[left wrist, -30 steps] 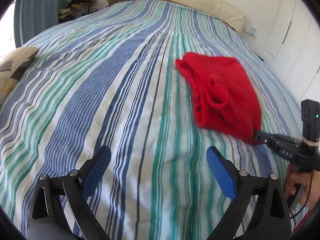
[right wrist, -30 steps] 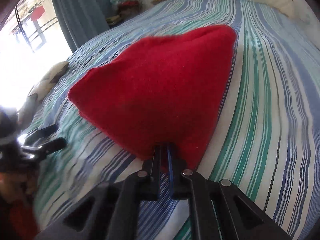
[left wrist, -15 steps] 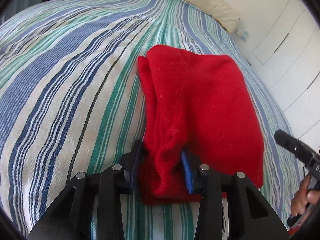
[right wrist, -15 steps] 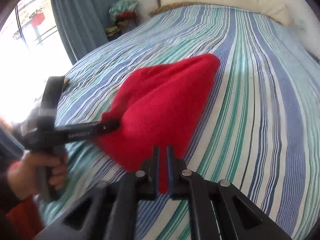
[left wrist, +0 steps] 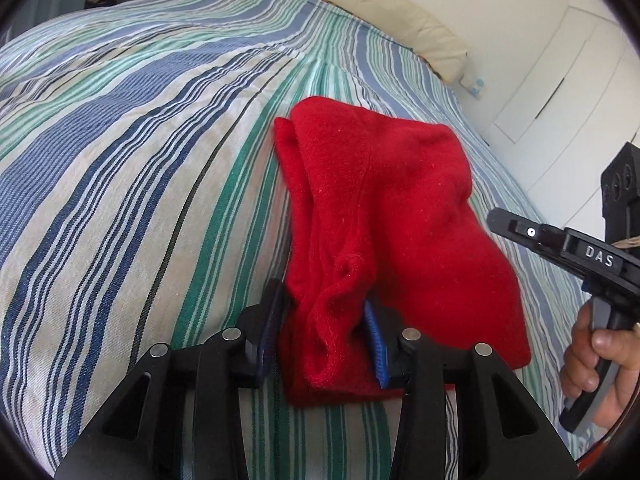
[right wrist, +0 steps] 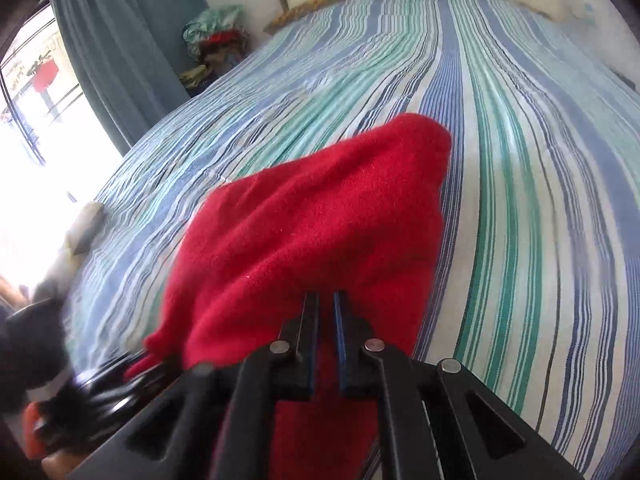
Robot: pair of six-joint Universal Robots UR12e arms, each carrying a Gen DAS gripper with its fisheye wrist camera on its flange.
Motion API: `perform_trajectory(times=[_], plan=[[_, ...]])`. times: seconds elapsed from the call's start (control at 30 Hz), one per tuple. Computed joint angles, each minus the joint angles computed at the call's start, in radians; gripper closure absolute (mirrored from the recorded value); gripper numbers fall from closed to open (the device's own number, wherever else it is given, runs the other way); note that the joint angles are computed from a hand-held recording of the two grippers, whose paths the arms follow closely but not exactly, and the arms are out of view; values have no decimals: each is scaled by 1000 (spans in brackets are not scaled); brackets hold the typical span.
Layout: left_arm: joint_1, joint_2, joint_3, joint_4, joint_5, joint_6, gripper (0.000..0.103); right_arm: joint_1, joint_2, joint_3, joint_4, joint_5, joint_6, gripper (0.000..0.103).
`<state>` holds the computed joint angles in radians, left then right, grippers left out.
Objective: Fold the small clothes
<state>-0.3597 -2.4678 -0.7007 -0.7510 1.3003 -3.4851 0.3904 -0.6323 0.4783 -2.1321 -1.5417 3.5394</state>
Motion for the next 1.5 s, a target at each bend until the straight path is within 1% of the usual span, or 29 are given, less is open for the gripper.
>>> perform_trajectory(times=[0.07, 0.13, 0.17, 0.23, 0.27, 0.3, 0.33, 0.37, 0.4, 0.43, 0.47, 0.5, 0.57, 0.63, 0.7, 0.77, 0.8, 0.83, 0.87, 0.9, 0.93, 1.0, 1.07, 1.13, 1.27, 1.5], plan=[[-2, -4, 8, -6, 11, 8, 61, 14, -72, 119, -79, -29, -15, 95], [-6, -3, 11, -15, 25, 18, 61, 31, -128, 221, -130, -40, -37, 94], [-8, -5, 18, -25, 31, 26, 59, 39, -145, 257, -124, -44, -41, 94], [-11, -16, 48, -61, 43, 50, 57, 46, -153, 294, -60, -26, -29, 93], [-14, -18, 66, -93, 58, 63, 51, 48, -162, 322, -67, -33, -10, 93], [-17, -18, 83, -138, 78, 78, 46, 48, -175, 348, -105, -43, 7, 93], [-22, -9, 89, -175, 108, 89, 35, 49, -181, 351, -101, -50, 21, 93], [-25, 12, 63, -179, 140, 90, 26, 50, -184, 337, -69, -58, 39, 92], [-26, 44, 15, -156, 157, 85, 22, 55, -193, 338, -53, -76, 58, 83], [-25, 79, -45, -123, 160, 84, 16, 61, -209, 354, -59, -101, 69, 60], [-23, 113, -104, -91, 156, 91, 13, 68, -227, 377, -70, -127, 71, 47], [-24, 141, -150, -79, 159, 104, 13, 76, -246, 400, -72, -155, 70, 32], [-32, 182, -215, -86, 187, 135, 13, 90, -278, 442, -59, -197, 62, 32], [-42, 213, -265, -89, 203, 153, 13, 101, -292, 452, -2, -223, 70, 32], [-49, 235, -305, -85, 201, 151, 13, 108, -315, 488, 29, -217, 116, 32], [-56, 248, -332, -81, 203, 142, 10, 116, -339, 533, 23, -197, 159, 32], [-60, 250, -342, -78, 209, 144, 9, 123, -346, 546, 17, -206, 171, 32], [-65, 250, -347, -80, 221, 154, 6, 130, -351, 556, 15, -218, 177, 32], [-73, 246, -345, -93, 248, 175, 5, 136, -354, 561, 18, -226, 181, 32], [-82, 242, -345, -95, 284, 206, 5, 142, -355, 564, 22, -232, 185, 29], [-91, 240, -351, -79, 316, 237, 3, 145, -350, 561, 31, -240, 181, 25], [-102, 239, -359, -55, 353, 267, 2, 153, -338, 552, 54, -268, 163, 24], [-102, 239, -364, -45, 355, 265, 1, 161, -330, 546, 57, -297, 142, 20], [-101, 236, -358, -53, 354, 266, 1, 169, -320, 533, 71, -324, 130, 17], [-103, 235, -356, -59, 361, 276, 1, 179, -315, 540, 58, -362, 131, 15], [-102, 222, -336, -77, 359, 285, 1, 184, -316, 546, 49, -379, 125, 15]])
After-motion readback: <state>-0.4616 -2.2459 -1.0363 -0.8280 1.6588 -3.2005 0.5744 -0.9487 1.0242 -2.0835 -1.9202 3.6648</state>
